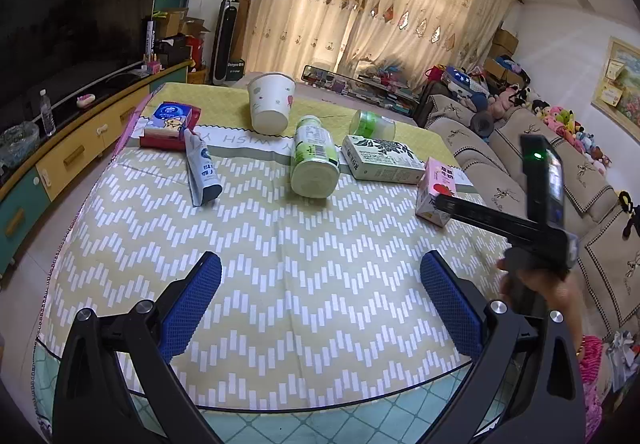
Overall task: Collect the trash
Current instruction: 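Reach the right tool to the pink milk carton and grasp it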
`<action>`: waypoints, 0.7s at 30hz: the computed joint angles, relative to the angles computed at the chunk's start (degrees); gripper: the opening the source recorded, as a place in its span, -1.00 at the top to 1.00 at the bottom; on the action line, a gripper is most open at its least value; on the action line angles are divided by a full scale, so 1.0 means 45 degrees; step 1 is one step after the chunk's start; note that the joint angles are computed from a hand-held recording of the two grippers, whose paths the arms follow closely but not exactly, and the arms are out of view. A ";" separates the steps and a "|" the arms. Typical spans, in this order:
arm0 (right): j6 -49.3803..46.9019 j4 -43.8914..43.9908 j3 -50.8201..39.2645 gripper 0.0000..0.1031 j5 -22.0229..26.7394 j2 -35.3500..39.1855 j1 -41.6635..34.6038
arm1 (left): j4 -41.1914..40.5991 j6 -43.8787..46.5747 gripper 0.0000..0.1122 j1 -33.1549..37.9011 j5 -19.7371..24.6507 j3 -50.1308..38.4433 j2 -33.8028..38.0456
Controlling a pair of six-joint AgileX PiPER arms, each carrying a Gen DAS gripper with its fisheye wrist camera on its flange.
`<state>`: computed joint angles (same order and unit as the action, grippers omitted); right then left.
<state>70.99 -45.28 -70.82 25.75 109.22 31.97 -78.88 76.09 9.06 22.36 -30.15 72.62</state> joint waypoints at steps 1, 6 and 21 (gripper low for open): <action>-0.0159 0.0184 -0.0400 -0.78 0.0247 0.0257 0.0075 | -0.0056 0.0121 -0.75 0.0156 0.0135 -0.0007 0.0051; 0.0009 0.0466 -0.2166 -0.78 0.1724 0.1505 0.0213 | -0.0460 0.0796 -0.75 0.0866 0.0780 -0.0031 0.0404; 0.1505 -0.0157 -0.0925 -0.08 0.0644 0.0949 -0.0108 | -0.0788 0.1183 -0.75 0.0665 0.0791 -0.0214 0.0923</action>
<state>77.77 -45.99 -74.99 28.65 113.49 31.48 -82.42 81.41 12.05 25.92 -31.11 76.78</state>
